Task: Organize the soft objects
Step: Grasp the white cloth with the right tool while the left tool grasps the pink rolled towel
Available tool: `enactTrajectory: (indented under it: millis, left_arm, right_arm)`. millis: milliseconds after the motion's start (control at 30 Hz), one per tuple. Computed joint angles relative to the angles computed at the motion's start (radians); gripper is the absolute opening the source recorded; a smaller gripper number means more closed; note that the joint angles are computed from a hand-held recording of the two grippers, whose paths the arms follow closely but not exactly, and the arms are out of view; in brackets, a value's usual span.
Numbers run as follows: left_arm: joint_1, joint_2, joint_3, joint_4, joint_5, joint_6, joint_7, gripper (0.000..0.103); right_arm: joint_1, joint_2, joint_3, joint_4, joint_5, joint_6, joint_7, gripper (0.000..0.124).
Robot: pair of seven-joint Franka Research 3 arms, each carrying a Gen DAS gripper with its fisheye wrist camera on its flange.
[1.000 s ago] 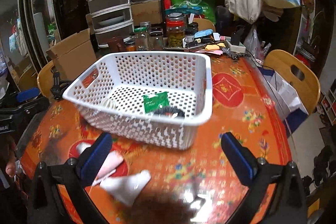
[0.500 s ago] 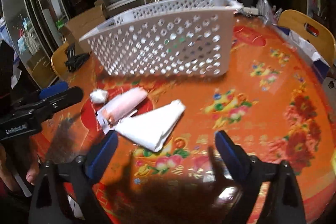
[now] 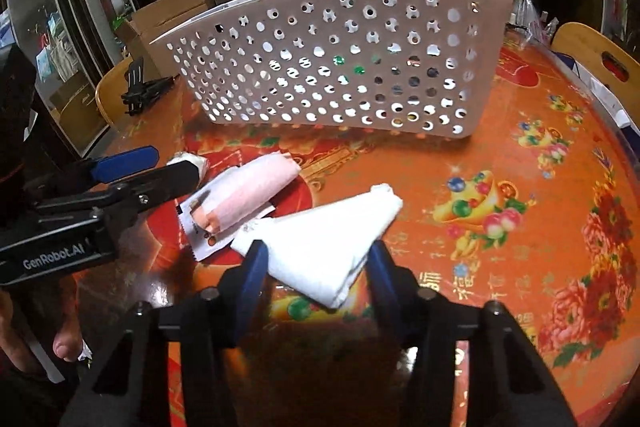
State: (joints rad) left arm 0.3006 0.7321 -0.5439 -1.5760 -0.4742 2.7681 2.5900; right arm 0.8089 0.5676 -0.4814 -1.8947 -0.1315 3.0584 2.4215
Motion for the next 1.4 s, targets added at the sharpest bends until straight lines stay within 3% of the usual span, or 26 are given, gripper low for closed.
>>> enactTrajectory:
  millis: [200,267,433,667,733,767,900,1400]
  left_arm:
    - [-0.041,0.011,0.023,0.0,0.049,0.017,-0.02,0.068]
    - [-0.05,0.009,0.023,-0.012,0.069,0.032,-0.023,0.068]
    - [-0.065,0.008,0.016,-0.037,0.122,0.069,-0.041,0.054]
    - [-0.083,0.013,0.024,-0.056,0.209,0.095,-0.092,0.048]
    - [-0.083,0.017,0.022,-0.059,0.228,0.098,-0.102,0.035]
    - [-0.08,0.019,0.019,-0.061,0.235,0.104,-0.107,0.035]
    - [-0.05,0.021,-0.014,-0.083,0.254,0.131,-0.107,0.033]
    - [0.179,0.017,-0.221,-0.167,0.257,0.209,-0.068,0.029]
  right_arm:
    - [0.058,-0.024,-0.063,-0.055,-0.029,0.016,0.03,0.031]
    - [0.114,-0.035,-0.125,-0.087,-0.041,0.02,0.057,0.03]
    - [0.194,-0.065,-0.213,-0.163,-0.028,0.065,0.074,0.03]
    - [0.247,-0.076,-0.26,-0.212,0.055,0.101,0.022,0.03]
    - [0.27,-0.074,-0.28,-0.222,0.08,0.11,0.009,0.03]
    - [0.276,-0.074,-0.285,-0.224,0.092,0.112,0.001,0.03]
    - [0.304,-0.072,-0.306,-0.235,0.14,0.12,-0.033,0.03]
    - [0.437,-0.048,-0.414,-0.239,0.312,0.112,-0.157,0.03]
